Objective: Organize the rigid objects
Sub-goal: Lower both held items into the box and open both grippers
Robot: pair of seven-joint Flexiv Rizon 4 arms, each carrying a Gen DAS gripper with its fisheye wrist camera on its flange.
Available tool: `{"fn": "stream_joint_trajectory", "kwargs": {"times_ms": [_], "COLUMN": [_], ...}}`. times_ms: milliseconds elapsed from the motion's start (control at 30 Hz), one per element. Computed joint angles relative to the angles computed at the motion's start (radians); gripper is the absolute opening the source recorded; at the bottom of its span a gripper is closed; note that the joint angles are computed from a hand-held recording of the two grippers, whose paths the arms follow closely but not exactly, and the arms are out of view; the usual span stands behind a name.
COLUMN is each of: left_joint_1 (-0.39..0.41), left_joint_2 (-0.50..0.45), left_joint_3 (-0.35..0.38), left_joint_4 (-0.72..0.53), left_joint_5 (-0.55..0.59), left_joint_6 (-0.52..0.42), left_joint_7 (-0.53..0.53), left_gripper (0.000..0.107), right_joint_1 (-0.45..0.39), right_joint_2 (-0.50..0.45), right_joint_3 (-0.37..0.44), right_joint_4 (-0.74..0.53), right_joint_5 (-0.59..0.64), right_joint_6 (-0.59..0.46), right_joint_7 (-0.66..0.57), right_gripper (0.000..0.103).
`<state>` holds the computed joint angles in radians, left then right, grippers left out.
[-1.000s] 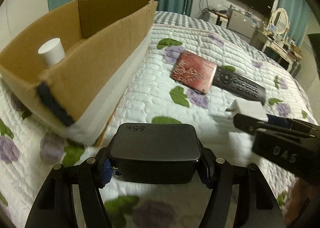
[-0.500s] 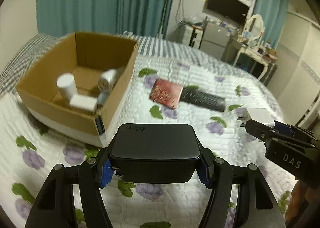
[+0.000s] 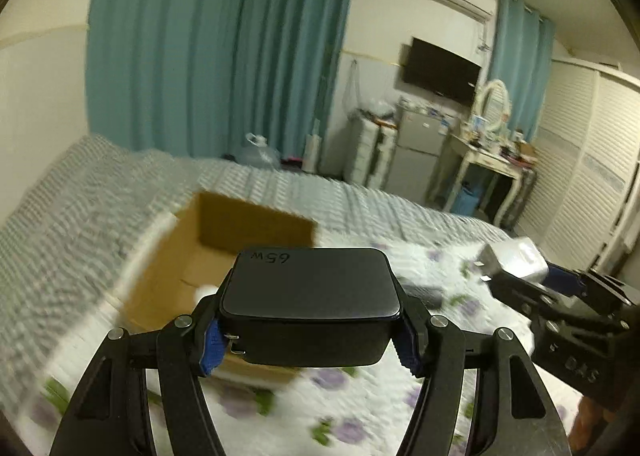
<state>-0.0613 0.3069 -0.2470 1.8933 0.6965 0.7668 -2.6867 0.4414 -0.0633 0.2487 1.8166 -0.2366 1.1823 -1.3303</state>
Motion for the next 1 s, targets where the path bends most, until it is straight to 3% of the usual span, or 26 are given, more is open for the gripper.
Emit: {"fn": "stream_joint_trajectory", "kwargs": {"times_ms": [200, 433, 500, 700, 833, 1000], "left_joint_1": [0.047, 0.116, 0.103, 0.117, 0.126, 0.102], "left_joint_2": [0.029, -0.007, -0.052, -0.147, -0.184, -0.219], "left_joint_3": [0.079, 0.158, 0.221, 0.251, 0.226, 0.270], "left_joint_4": [0.021, 0.070, 0.091, 0.107, 0.083, 0.126], "left_joint_5": [-0.016, -0.051, -0.148, -0.249, -0.206, -0.353], "left_joint_6": [0.016, 0.184, 0.278, 0.355, 0.296, 0.314], "left_joint_7": [0.105, 0.227, 0.359, 0.624, 0.661, 0.755], "left_gripper": [0.068, 0.068, 0.068, 0.068, 0.068, 0.068], "right_joint_1": [0.062, 0.133, 0.147, 0.190, 0.203, 0.211], "right_joint_2": [-0.078, -0.201, -0.246, -0.364, -0.455, -0.567], "right_joint_3": [0.017, 0.007, 0.007, -0.012, -0.017, -0.004], "right_joint_4": [-0.088, -0.208, -0.249, -0.347, -0.445, -0.607], "right_joint_5": [-0.036, -0.075, -0.070, -0.077, -0.060, -0.007], "right_joint_6": [0.015, 0.004, -0.010, -0.054, -0.103, -0.186], "right_joint_7": [0.031, 0.050, 0.046, 0.038, 0.019, -0.027], "right_gripper": [0.055, 0.055, 0.055, 0.055, 0.055, 0.055]}}
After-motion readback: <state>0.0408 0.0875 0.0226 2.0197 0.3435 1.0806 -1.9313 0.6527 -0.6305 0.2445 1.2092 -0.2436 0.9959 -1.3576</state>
